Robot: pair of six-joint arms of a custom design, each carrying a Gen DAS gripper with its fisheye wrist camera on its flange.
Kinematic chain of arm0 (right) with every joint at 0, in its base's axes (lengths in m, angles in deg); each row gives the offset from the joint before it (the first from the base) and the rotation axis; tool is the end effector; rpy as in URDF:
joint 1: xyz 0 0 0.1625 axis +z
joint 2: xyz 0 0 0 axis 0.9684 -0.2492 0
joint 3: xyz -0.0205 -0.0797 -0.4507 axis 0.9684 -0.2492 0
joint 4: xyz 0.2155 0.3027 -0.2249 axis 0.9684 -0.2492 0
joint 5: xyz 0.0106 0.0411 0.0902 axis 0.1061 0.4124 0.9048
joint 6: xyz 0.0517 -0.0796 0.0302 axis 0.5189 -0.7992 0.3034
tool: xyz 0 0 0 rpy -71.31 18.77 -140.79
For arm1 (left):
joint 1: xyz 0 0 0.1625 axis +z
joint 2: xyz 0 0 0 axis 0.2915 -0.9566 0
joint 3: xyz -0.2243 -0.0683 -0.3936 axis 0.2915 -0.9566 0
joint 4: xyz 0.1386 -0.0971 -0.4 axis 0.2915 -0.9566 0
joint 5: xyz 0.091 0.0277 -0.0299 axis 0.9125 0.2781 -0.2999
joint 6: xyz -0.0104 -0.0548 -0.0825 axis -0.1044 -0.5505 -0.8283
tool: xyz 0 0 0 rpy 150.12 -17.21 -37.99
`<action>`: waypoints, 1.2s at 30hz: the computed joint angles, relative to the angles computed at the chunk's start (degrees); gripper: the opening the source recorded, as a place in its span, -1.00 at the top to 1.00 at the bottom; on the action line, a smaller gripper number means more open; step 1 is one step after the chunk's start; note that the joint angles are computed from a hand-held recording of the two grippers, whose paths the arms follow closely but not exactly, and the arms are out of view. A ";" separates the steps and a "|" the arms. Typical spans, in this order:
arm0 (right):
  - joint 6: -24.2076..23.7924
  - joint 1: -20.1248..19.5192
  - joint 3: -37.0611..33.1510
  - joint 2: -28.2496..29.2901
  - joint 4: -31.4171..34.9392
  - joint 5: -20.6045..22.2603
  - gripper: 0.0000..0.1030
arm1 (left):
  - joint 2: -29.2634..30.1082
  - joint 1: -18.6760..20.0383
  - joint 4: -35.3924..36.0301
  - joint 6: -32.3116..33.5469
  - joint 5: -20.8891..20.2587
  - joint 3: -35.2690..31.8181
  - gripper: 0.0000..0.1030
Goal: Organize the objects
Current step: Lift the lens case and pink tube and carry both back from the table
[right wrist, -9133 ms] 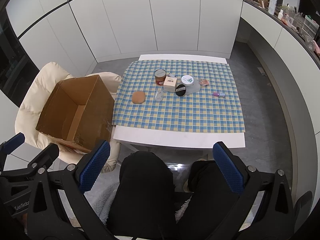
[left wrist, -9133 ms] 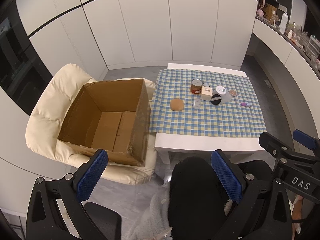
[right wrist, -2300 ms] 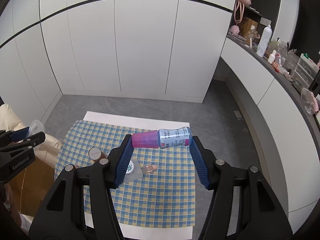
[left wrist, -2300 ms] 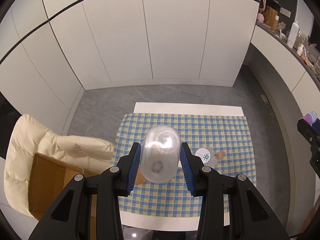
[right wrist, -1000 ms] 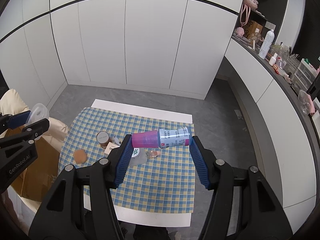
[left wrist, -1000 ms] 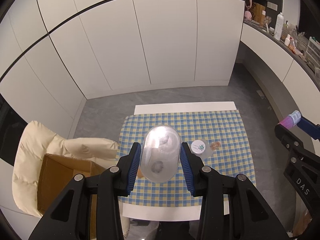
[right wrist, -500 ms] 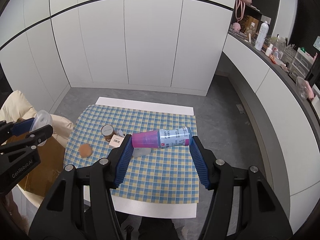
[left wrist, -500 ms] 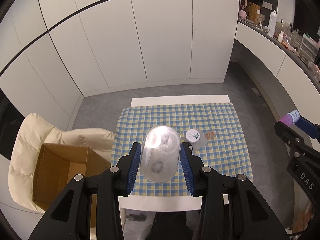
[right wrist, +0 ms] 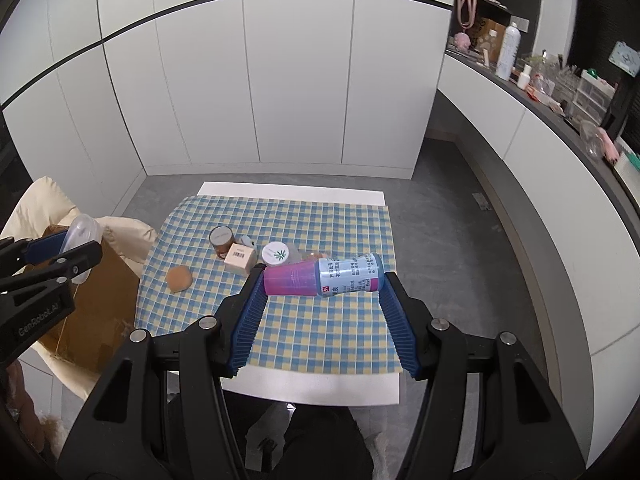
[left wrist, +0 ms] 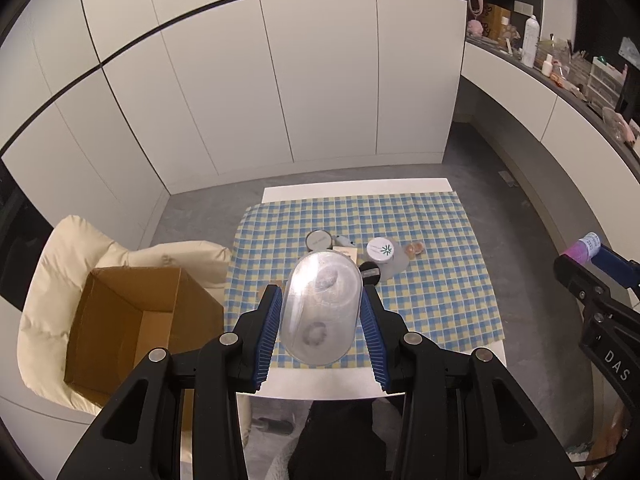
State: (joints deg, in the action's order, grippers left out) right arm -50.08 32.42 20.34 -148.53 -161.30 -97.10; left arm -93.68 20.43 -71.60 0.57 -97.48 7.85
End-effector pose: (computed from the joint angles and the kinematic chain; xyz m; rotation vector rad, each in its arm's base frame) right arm 0.2585 -0.6203 0.4833 0.1335 -2.1456 0.9186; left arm -0.5568 -0.6929 0.2198 0.5936 2.2179 -0.6354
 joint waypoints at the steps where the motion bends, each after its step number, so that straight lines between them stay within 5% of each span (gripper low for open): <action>1: 0.47 0.06 0.74 -0.50 -0.30 0.10 -0.17 | -0.82 -0.27 -0.63 -0.48 0.30 1.62 0.23; 36: 7.40 2.14 21.91 -12.45 -2.25 -2.34 -0.17 | -17.73 -3.55 -6.36 -8.91 -2.57 29.04 0.23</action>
State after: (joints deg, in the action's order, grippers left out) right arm -42.68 34.56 42.25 -160.98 -163.55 -99.45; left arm -111.41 16.88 -77.95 -8.34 -100.05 36.88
